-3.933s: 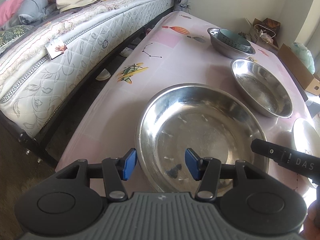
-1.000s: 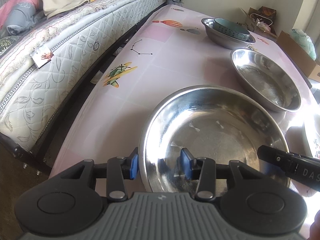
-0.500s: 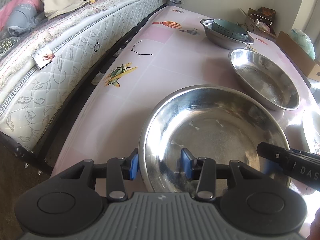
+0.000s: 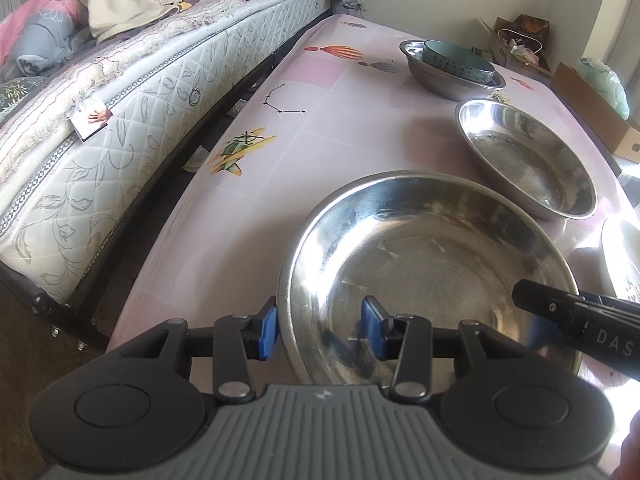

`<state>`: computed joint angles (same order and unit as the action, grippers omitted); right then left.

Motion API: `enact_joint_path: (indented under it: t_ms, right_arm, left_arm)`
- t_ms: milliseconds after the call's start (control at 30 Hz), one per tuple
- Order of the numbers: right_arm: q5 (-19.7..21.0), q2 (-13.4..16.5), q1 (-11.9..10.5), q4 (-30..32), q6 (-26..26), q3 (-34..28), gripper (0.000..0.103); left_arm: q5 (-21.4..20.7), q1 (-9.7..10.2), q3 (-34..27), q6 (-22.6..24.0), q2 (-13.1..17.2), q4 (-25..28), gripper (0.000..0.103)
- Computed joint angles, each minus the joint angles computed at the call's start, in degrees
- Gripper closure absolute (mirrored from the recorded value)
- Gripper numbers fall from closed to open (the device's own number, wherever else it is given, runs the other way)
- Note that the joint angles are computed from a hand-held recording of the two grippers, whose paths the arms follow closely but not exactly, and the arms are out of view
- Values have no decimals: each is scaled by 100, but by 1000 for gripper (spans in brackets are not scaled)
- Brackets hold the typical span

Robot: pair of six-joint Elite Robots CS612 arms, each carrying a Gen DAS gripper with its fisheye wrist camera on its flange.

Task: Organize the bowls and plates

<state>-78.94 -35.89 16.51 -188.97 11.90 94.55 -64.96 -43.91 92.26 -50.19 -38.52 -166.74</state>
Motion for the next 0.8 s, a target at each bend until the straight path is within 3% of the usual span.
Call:
enact_joint_path:
  t_ms: [800]
  right_arm:
    - [-23,-33,34,-167,-141,51,74]
  left_arm:
    - [100,-25,57,92,-30,-149,59]
